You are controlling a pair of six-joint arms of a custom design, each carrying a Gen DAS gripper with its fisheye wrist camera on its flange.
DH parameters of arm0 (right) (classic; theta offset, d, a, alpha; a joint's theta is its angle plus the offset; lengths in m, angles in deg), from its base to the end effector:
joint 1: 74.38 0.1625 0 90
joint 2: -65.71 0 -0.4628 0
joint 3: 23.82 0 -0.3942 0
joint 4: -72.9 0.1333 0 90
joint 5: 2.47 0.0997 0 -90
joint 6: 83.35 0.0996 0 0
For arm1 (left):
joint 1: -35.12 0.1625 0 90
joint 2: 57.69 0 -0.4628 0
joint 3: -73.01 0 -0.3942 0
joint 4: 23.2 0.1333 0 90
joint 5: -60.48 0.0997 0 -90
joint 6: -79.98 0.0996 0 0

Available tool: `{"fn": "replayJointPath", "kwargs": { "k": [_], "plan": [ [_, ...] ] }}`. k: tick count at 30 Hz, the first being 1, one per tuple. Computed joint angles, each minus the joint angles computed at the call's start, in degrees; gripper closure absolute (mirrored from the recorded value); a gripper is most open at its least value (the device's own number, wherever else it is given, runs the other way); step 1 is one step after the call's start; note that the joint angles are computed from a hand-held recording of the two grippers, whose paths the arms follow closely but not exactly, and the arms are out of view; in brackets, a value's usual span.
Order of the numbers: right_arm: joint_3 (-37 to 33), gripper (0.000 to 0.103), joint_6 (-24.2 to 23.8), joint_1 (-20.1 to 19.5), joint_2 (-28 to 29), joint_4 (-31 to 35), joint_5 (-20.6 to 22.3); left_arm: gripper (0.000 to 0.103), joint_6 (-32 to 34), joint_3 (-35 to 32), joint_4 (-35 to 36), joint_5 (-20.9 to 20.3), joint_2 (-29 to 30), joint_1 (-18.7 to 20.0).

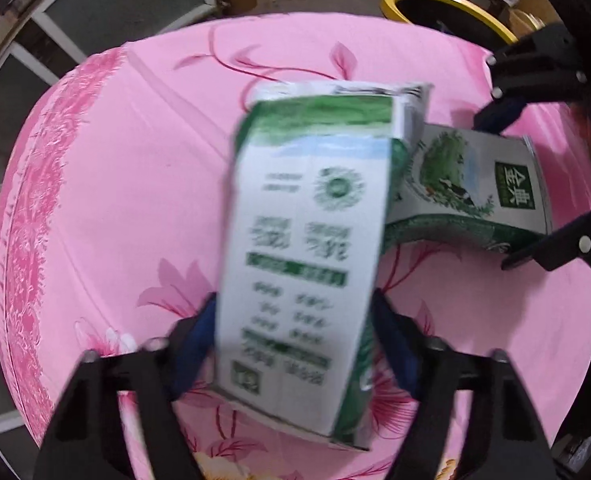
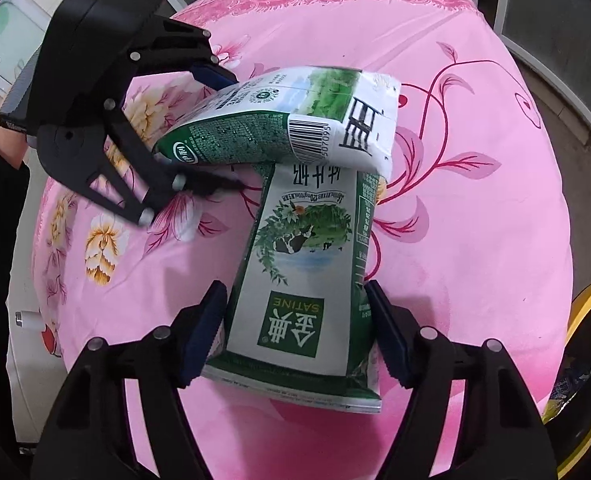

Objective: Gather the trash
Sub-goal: 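Grasp the tall green-white milk carton with left tool while right tool grasps the flat milk pouch, then lift and carry the milk carton and milk pouch over the bin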

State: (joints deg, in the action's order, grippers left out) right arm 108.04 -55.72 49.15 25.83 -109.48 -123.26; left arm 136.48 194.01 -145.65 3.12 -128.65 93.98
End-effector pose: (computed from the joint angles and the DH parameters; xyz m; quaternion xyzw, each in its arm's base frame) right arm 0.3127 -0.3228 -0.0196 0.0487 -0.9629 0.1380 0.2268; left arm -0.0850 -0.5023 0.1878 0.6877 0.6546 0.2041 0.2387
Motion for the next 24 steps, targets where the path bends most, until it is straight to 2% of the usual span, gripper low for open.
{"fn": "replayJointPath", "kwargs": {
  "k": [6, 10, 18, 24],
  "plan": [
    [-0.6, 0.038, 0.4, 1.2, 0.0, 1.3, -0.7, 0.041, -1.0, 0.5, -0.9, -0.6, -0.2, -0.2],
    [0.4, 0.038, 1.0, 2.3, -1.3, 1.1, -1.1, 0.041, -2.2, 0.5, -0.4, -1.9, -2.6, 0.2],
    [2.5, 0.038, 4.0, 5.7, -3.8, 1.1, -2.8, 0.042, -5.4, 0.7, 2.2, -5.2, -10.2, 0.1],
    [4.4, 0.038, 8.1, 8.3, -4.5, 0.7, -3.4, 0.043, -8.2, 1.4, 3.4, -7.0, -15.2, 0.6]
  ]
}}
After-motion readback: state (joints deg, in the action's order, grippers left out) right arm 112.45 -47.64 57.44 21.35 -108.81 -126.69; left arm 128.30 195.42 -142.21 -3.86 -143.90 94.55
